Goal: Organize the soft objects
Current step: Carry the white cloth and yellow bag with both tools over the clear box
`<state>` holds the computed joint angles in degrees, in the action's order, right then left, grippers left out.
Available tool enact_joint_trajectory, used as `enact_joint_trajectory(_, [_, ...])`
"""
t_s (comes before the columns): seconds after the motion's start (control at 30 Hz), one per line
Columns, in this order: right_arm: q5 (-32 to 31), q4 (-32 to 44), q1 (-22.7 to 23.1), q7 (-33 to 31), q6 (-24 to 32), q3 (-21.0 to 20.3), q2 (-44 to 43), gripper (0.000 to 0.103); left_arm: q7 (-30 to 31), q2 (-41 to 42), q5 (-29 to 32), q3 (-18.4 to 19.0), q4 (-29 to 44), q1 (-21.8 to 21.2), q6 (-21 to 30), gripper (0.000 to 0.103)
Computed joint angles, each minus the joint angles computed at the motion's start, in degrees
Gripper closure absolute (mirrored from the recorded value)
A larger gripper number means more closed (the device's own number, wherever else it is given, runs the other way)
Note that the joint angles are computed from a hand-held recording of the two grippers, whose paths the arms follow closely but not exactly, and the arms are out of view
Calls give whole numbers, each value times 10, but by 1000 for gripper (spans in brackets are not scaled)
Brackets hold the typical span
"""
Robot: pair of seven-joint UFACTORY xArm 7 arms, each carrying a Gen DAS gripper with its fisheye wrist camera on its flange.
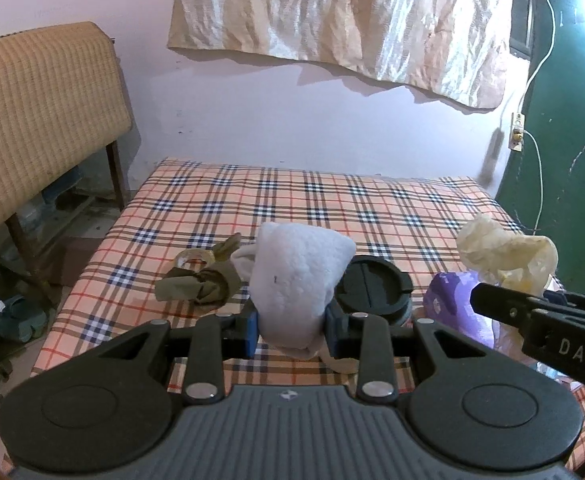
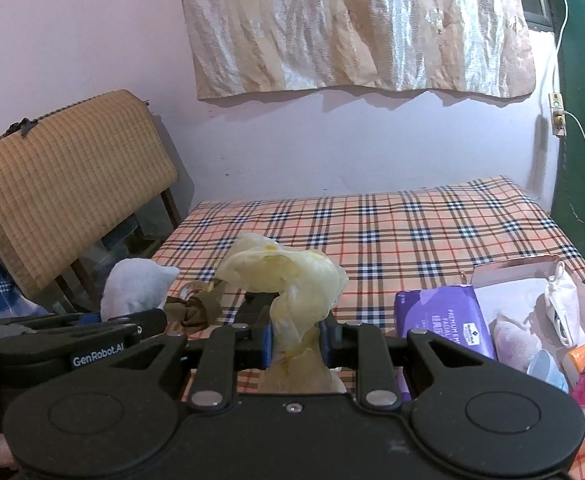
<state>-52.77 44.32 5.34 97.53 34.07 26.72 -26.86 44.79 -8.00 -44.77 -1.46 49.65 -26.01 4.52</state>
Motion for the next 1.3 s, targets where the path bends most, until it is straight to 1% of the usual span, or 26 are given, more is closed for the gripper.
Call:
enact_joint_trajectory(0.3, [21,-31,-5,-11,3,-7,-38,76,15,6,-13,-10,7,-8,7,70])
enact_joint_trajectory(0.9, [88,-86,-48,-55,-9,7,-112,76,25,21,-21,-40,18,-17,10,69])
enact_joint_trajectory(1.3, [134,-124,-74,-98,-16,4,-163,76,22,36,-14,-60,32,-19,13,69])
